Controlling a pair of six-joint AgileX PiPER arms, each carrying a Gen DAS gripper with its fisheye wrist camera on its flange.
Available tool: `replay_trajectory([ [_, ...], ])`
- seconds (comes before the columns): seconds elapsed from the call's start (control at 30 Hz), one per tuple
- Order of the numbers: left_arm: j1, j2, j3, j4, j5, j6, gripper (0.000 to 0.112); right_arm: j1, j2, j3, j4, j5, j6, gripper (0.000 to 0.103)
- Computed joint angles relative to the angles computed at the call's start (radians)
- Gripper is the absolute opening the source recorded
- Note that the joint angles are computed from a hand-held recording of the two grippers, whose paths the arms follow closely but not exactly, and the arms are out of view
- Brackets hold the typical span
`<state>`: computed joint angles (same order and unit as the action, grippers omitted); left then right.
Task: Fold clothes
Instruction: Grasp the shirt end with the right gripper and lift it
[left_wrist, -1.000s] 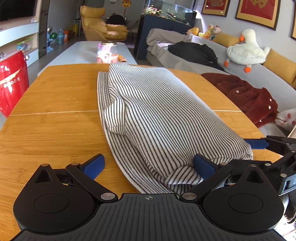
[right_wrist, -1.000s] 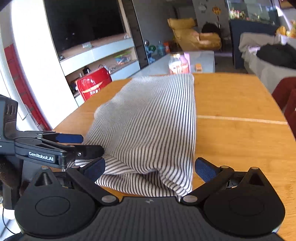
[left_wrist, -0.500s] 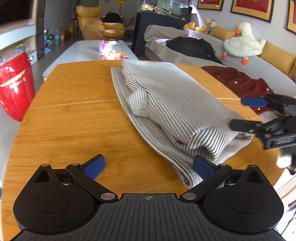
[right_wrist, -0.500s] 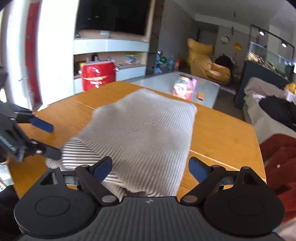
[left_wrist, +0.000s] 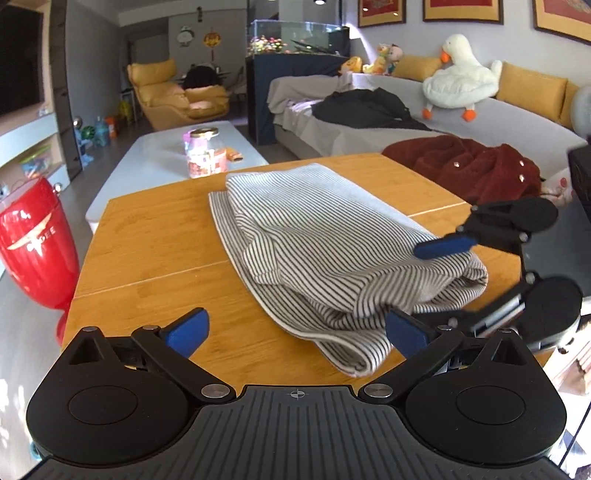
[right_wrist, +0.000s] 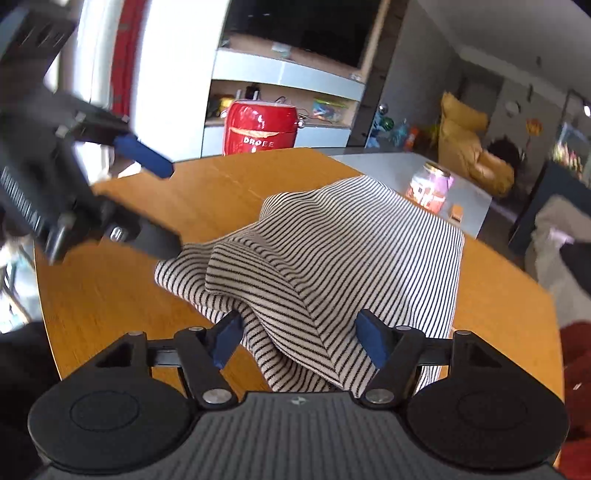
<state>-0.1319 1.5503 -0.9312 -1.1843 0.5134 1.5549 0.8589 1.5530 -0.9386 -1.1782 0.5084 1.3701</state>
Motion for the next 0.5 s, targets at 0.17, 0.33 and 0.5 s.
replay_trajectory([
  [0.17, -0.061, 0.004, 0.036, -0.018, -0.058, 0.110, 0.103, -0.085, -0.055, 0.044, 0.067, -0.125, 0.021, 0.067],
  [0.33, -0.161, 0.069, 0.028, -0.004, -0.209, 0.143, 0.103, -0.042, -0.068, 0.088, -0.074, -0.083, 0.111, 0.076],
  [0.5, -0.174, 0.127, -0.035, 0.093, -0.235, -0.057, 0.103, 0.108, -0.014, 0.103, -0.220, 0.135, 0.105, 0.100],
])
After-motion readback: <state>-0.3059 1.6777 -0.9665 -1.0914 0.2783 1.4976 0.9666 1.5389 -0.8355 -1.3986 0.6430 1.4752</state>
